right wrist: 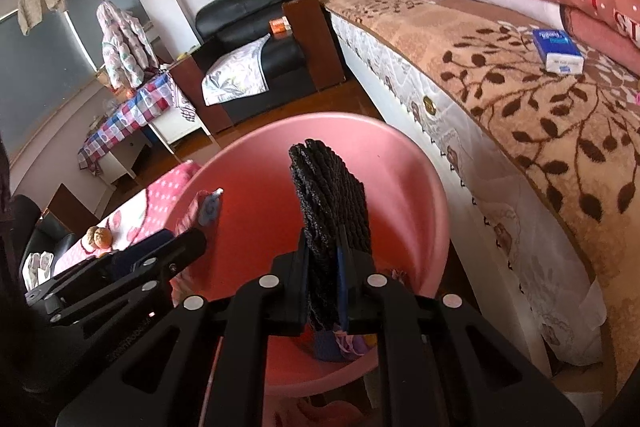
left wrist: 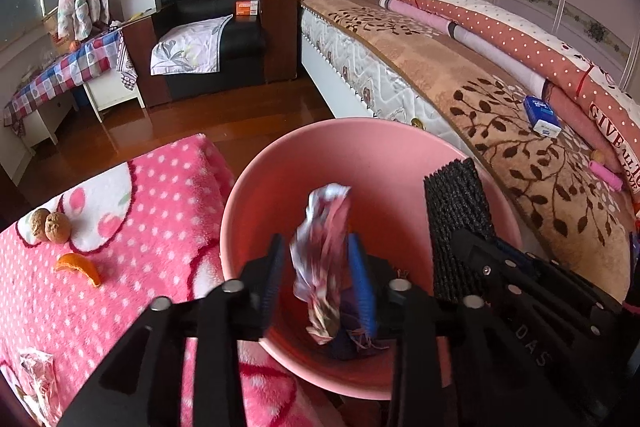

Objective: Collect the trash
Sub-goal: 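Open both tools to drop the pad and wrapper into the bucket, then move both open tools back over the table trash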

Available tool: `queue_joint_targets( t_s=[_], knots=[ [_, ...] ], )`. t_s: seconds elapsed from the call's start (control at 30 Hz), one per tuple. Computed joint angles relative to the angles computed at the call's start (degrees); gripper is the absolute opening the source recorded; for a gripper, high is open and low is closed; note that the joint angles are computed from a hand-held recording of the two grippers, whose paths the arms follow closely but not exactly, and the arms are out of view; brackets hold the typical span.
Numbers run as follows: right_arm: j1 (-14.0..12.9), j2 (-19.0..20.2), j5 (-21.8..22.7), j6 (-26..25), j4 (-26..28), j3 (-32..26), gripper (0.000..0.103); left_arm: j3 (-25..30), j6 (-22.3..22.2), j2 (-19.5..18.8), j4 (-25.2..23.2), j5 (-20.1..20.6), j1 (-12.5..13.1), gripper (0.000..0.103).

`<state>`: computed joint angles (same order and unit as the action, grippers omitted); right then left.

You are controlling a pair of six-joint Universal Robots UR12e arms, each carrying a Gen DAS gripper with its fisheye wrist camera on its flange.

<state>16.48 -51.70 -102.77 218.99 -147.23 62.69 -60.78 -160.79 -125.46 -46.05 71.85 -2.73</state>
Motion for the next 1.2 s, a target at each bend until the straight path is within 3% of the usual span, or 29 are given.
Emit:
queue_joint_targets(
  t_s=[0.1,0.2,0.73,0.9,1.2],
  knots=[
    [-0.2,-0.2,0.5,1.5,-0.3,0.6,0.029,-0.1,0.2,0.0,-0.1,-0.2,0.0,0.045],
    [-0.2,-0.2,0.2,1.4,-0.6,0.8,0.031,-0.1,0.3,0.1,-0.1,-0.5,0.0,0.047],
    [1.8,-2.0,-2.1,-0.7,-5.4,2.4,0.032,-4.4,-1.9,3.8,4.9,-2.9,2.0,0.049],
    [3.3,-2.4,-3.4,-3.0,-8.3,2.7,0.032,-7.0,-2.6,5.8,8.1,-2.4,3.0,0.050],
    [5.5,-2.4,-2.7,-5.9,-12.0,2.9,0.032,-10.5,-5.0,8.3,9.6,-0.6,5.5,0.049]
  ],
)
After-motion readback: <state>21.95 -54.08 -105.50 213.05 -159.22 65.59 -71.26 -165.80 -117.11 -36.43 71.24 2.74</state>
